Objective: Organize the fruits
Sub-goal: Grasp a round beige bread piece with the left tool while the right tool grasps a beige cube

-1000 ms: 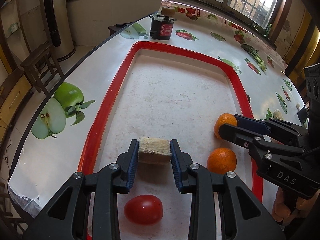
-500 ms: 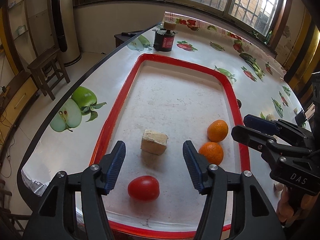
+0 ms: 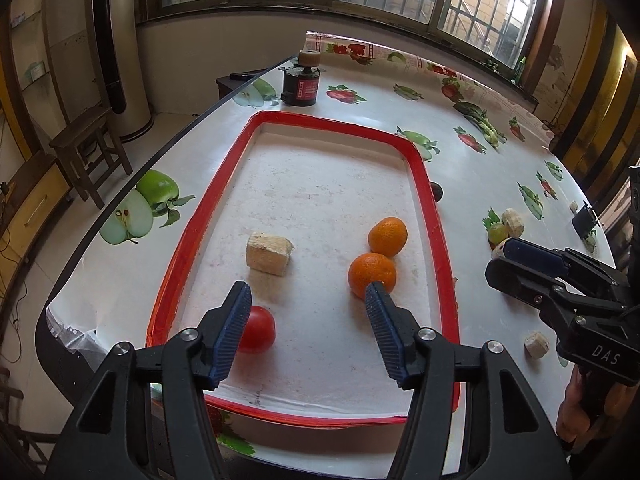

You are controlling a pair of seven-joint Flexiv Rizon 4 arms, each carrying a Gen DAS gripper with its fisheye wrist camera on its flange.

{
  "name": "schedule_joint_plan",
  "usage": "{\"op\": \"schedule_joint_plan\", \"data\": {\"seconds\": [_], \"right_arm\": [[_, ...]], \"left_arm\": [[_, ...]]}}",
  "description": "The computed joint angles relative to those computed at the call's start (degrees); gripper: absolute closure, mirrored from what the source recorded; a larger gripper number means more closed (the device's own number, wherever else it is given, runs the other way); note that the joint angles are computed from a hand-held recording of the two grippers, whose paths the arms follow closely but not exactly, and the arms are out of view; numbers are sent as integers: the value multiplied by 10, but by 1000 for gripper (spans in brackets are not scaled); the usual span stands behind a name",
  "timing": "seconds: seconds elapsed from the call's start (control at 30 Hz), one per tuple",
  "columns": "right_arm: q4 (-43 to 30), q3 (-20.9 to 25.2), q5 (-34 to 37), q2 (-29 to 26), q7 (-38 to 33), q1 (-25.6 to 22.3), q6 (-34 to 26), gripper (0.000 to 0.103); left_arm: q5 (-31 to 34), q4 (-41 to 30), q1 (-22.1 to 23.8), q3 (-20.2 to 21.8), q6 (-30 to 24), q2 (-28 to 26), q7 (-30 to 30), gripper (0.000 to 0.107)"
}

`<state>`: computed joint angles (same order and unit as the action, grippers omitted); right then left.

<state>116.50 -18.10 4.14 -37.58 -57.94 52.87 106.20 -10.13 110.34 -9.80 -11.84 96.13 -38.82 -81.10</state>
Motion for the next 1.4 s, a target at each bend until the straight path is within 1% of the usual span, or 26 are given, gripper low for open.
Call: {"op": "schedule_joint_plan", "data": {"seconds": [0.07, 0.3, 0.43, 0.57, 0.63, 0.83, 0.97, 1.27, 1.4], "right_arm": [[7, -3, 6, 3, 1, 5, 4, 50], [60, -35, 56, 24, -6, 48, 30, 50], [85, -56, 87, 35, -15, 77, 40, 49], [110, -61, 116, 47, -21, 92, 53, 48], [123, -73, 135, 51, -26, 109, 57, 47], [160, -98, 182, 62, -34, 148, 69, 47], [181, -110, 205, 65, -34, 168, 76, 47], [206, -107, 228, 56, -24, 180, 84, 47], [206, -91, 216, 48, -21, 163, 78, 48]], "left_arm": [[1, 4, -3, 0, 1, 2, -1, 48], [10, 21, -2, -16, 12, 13, 0, 48], [16, 33, 3, -31, 20, 20, 1, 48], [24, 47, 15, -53, 28, 25, 1, 48], [28, 52, 16, -59, 30, 27, 1, 48], [44, 65, 35, -99, 35, 27, 3, 48], [53, 73, 28, -105, 34, 28, 8, 48], [67, 97, 41, -139, 36, 23, 10, 48], [72, 99, 38, -146, 25, 16, 17, 48]]}}
